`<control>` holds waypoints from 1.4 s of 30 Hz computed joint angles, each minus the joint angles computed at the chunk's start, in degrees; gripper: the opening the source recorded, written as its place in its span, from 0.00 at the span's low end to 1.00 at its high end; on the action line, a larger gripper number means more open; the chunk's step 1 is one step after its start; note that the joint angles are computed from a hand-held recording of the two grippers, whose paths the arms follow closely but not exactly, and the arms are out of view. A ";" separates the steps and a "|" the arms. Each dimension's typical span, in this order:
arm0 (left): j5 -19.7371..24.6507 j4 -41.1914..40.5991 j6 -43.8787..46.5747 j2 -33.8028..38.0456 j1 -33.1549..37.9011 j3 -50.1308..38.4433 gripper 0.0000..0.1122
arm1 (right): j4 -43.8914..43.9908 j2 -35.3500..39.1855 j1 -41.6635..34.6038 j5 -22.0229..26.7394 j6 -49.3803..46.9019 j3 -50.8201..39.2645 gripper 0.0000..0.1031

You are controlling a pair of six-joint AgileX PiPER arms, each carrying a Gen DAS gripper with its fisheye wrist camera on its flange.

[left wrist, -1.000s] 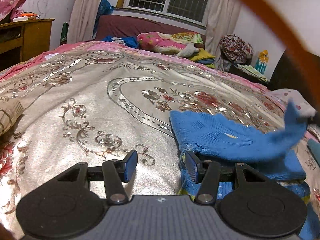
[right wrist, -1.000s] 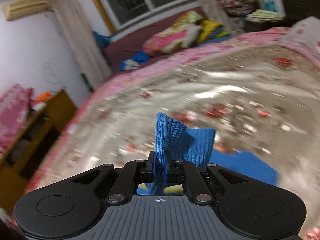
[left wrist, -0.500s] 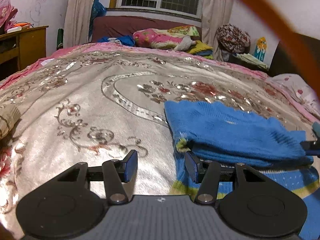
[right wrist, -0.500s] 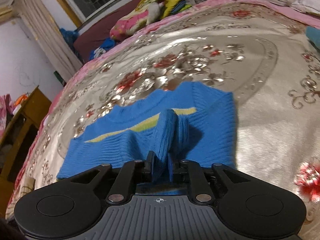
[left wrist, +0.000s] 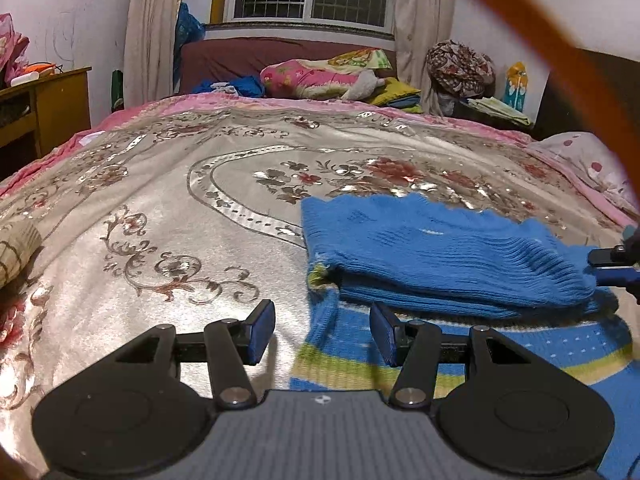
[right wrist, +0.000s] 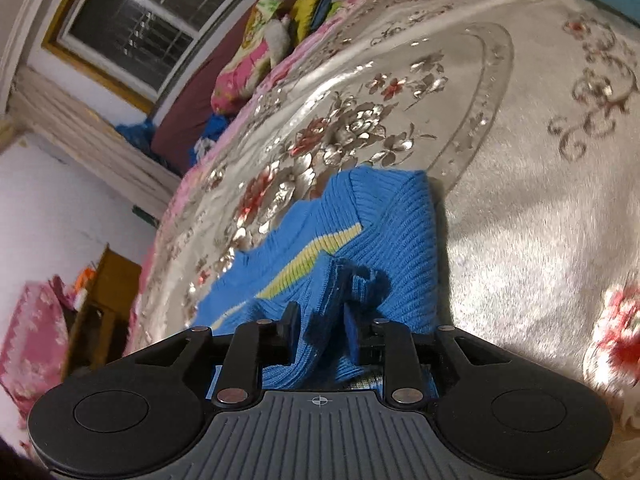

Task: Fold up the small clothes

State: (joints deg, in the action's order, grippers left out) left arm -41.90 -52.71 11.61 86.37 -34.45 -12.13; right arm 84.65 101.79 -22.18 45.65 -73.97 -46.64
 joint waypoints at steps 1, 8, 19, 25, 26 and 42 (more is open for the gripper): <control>-0.07 -0.51 0.09 -0.25 -0.51 0.04 0.51 | -1.78 -0.38 0.55 -0.30 1.58 -0.82 0.24; -0.13 -0.65 0.65 -0.94 -2.25 0.12 0.51 | -6.74 -2.97 2.58 -2.41 7.01 -2.60 0.24; -0.45 2.02 0.27 -1.73 -2.19 0.92 0.51 | -13.18 -1.95 6.76 -6.72 15.05 -6.91 0.07; -1.04 2.46 -0.27 -3.11 -2.44 1.65 0.51 | -0.88 -7.15 5.64 -1.39 6.39 -6.45 0.05; -1.04 2.69 -0.44 -3.01 -2.53 1.67 0.51 | 2.28 -8.35 4.68 0.22 3.15 -5.13 0.05; 0.47 -11.11 12.48 1.32 -6.39 -5.20 0.51 | 13.23 1.95 -6.21 3.12 -15.99 6.05 0.04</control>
State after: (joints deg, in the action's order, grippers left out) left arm -41.43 -63.81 24.09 87.69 -40.84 -17.33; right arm 97.88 103.75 -28.39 48.76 -89.96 -40.59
